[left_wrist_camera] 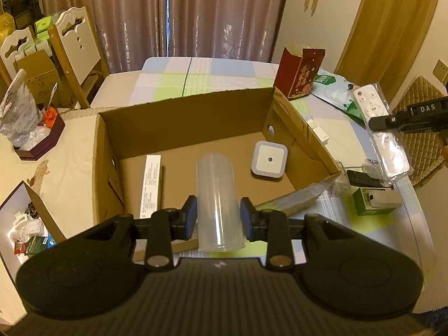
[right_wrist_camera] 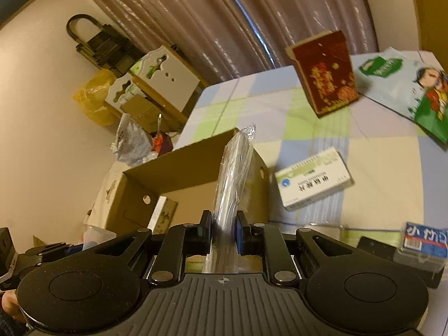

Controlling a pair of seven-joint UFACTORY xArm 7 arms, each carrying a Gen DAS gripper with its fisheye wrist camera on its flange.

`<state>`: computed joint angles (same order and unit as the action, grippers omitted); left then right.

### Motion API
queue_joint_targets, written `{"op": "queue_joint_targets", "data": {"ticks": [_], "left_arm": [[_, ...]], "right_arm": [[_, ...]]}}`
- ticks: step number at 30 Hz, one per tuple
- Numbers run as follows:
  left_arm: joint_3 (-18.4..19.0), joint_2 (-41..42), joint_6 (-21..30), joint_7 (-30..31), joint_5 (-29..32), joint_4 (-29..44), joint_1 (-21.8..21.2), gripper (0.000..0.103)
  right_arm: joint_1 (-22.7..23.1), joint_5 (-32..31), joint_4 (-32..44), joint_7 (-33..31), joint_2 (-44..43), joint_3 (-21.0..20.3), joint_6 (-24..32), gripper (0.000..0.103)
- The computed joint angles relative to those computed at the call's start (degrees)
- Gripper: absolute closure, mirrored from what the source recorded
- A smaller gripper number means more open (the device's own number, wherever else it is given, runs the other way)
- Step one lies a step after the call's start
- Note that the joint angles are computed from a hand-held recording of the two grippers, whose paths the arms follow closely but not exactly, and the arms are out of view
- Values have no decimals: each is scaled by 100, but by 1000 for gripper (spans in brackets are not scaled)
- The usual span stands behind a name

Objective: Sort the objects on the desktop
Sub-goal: 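Carry the clear cup and bagged stick over the cardboard box with both grippers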

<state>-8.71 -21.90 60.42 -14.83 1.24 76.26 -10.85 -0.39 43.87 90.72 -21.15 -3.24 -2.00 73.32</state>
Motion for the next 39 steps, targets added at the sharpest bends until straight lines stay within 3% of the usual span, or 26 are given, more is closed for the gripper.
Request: {"op": "queue_joint_targets", "data": {"ticks": [17,30,34,39], "left_arm": [[312,909,-253,348,-176,787,185,75],[416,1952,110,573,-403,1323,209,75],[424,2251,359,584,-334,1532,209,75],[420,2680,806,717,-149,1896,167,75]], "right_arm": [[499,-204,1058,214,990,648,-440,88],[1045,-1784,1833,561,2008,1022,-276,88],[1289,-2495,1865,585,2148,1018,-290,88],[1437,-2874,1890,685,2345,1028,-257,88]]}}
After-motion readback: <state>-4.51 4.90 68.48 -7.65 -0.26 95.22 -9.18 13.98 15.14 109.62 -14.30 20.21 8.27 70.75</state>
